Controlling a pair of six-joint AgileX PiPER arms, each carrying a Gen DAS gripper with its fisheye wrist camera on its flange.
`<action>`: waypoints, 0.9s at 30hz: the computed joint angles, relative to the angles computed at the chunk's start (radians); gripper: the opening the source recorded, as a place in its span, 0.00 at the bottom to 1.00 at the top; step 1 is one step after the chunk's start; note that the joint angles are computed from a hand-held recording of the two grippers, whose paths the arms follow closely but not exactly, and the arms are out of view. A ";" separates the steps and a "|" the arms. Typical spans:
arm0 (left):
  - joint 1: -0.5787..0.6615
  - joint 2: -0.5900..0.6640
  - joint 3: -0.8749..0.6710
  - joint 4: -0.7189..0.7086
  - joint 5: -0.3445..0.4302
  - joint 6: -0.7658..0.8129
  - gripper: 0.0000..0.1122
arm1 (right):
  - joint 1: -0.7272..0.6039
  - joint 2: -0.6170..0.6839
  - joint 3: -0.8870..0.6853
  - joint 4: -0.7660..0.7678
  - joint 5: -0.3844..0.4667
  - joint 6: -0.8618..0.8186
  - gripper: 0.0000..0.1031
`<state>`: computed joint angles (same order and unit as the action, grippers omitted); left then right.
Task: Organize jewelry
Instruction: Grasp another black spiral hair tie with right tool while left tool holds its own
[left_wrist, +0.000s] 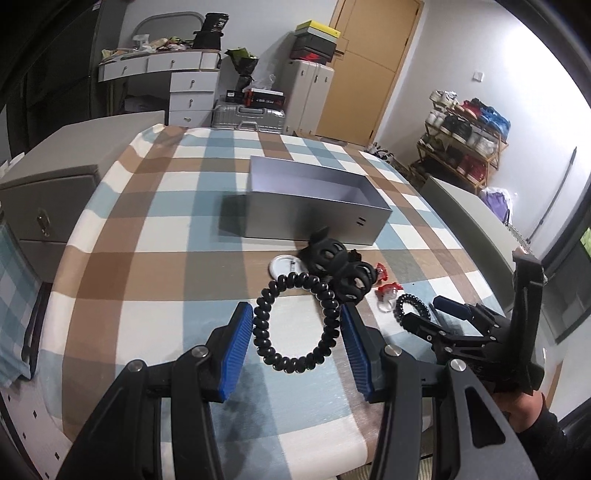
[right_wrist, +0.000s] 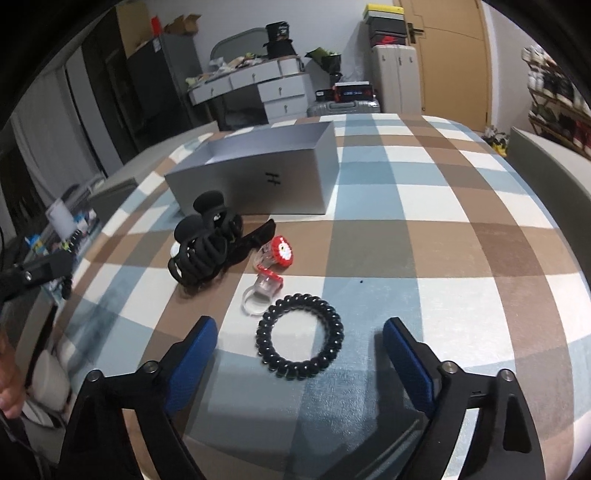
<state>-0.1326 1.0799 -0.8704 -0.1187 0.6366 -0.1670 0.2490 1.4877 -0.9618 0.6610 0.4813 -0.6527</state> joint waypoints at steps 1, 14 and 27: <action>0.010 -0.001 0.002 -0.011 0.000 0.013 0.38 | 0.010 0.002 -0.003 -0.040 -0.009 0.036 0.76; 0.081 -0.014 0.020 -0.104 0.010 0.117 0.38 | 0.077 -0.024 0.020 -0.210 -0.058 0.140 0.43; 0.087 -0.001 0.005 -0.077 0.029 0.113 0.38 | 0.018 -0.038 0.031 -0.014 -0.015 -0.048 0.25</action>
<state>-0.0461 1.0785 -0.8651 -0.1960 0.6657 -0.0543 0.2673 1.4497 -0.9309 0.6471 0.4667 -0.7009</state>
